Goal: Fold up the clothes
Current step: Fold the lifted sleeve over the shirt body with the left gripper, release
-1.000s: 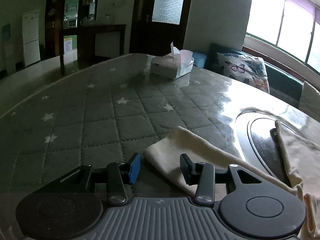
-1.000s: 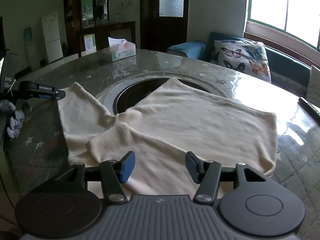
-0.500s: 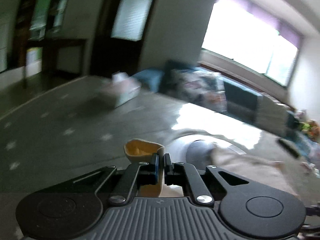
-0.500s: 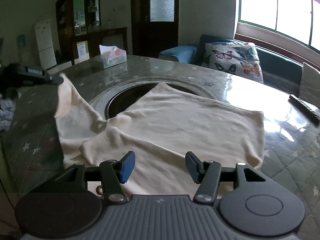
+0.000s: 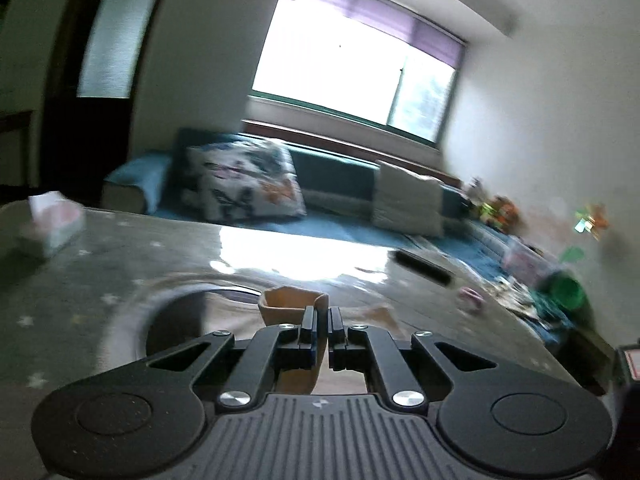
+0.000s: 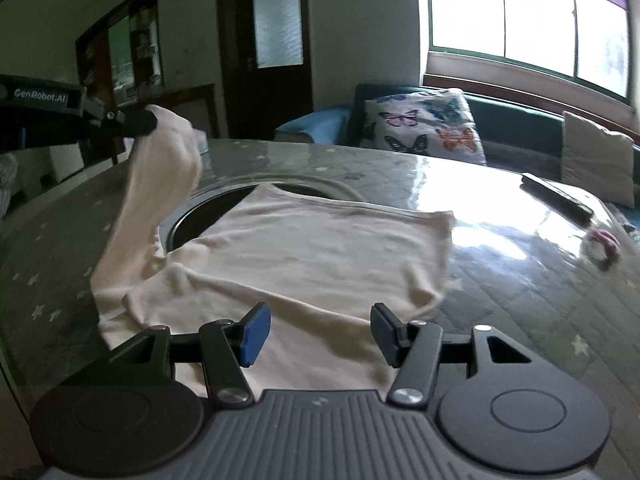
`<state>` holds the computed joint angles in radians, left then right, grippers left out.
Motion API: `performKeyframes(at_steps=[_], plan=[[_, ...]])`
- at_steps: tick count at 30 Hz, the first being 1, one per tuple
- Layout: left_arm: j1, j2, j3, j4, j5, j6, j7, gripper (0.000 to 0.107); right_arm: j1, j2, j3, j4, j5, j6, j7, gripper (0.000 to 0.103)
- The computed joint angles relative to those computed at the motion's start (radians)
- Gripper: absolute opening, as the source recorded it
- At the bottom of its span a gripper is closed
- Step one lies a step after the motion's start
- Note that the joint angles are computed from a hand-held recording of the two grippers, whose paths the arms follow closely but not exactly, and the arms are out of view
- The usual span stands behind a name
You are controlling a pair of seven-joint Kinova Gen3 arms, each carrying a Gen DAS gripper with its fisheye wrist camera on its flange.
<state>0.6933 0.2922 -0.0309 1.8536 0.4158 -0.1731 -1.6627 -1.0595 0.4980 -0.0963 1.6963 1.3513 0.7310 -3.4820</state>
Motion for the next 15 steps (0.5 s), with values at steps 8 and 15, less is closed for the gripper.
performKeyframes(at_steps=[8,15], plan=[[-0.156,0.101,0.268,-0.101,-0.227,0.092,0.091,0.005,0.011,-0.046,-0.023,0.101,0.011,0.045,-0.129,0.056],[-0.169,0.193,0.333,-0.178,-0.337,0.197,0.117,0.008,0.026,-0.057,-0.047,0.135,0.016,0.076,-0.189,0.056]])
